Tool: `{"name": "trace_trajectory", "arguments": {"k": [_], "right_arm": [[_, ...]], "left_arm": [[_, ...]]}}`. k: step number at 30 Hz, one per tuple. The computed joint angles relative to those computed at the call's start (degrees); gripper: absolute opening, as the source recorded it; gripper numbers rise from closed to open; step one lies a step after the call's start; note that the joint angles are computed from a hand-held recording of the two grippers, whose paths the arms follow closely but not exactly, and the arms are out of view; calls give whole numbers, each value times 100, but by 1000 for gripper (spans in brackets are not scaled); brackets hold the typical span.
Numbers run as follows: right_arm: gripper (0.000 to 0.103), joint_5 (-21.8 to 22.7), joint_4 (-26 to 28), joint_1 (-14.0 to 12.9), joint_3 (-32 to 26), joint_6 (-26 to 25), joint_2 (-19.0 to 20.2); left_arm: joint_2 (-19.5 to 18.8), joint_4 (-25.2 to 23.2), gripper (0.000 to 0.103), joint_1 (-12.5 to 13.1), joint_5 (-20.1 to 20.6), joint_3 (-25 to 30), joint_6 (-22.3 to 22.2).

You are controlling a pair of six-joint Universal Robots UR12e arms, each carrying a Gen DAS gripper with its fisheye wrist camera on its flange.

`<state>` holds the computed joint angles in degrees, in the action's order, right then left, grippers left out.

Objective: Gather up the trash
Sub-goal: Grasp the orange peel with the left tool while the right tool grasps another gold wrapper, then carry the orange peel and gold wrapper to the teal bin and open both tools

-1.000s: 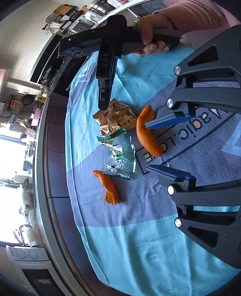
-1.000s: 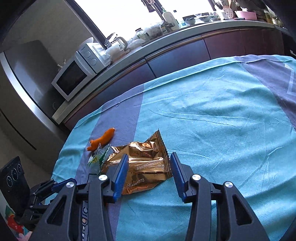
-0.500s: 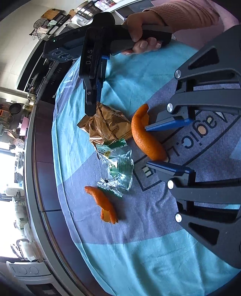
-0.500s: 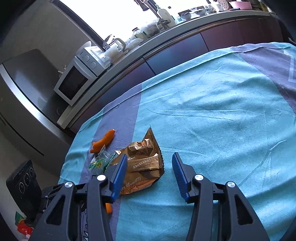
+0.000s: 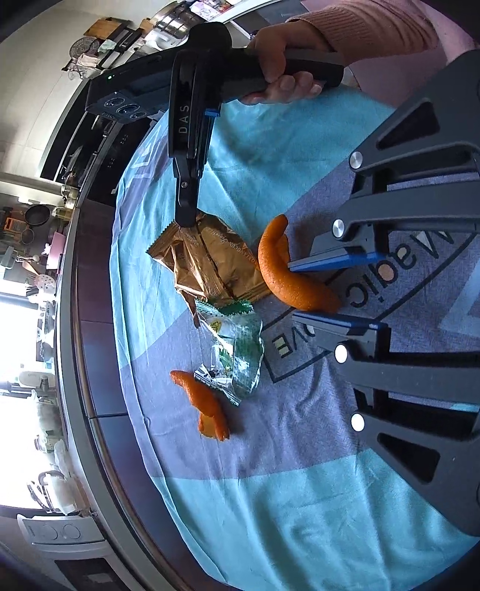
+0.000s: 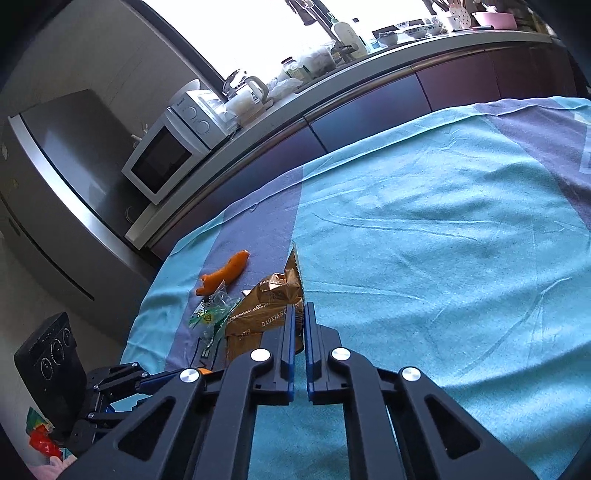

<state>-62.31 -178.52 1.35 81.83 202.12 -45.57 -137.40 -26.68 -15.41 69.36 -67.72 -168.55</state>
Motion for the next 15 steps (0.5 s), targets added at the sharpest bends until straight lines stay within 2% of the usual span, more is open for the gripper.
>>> {"name": "trace_trajectory", "arguments": {"k": [9,15], "right_arm": [[3,-274,-507,1,306,53,-232],[2,-269,-808,16,396,82,-316]], "left_arm": [[263,626,19,166,-49,-484,-624],[486,1084,19,302,110,-857,-949]]}}
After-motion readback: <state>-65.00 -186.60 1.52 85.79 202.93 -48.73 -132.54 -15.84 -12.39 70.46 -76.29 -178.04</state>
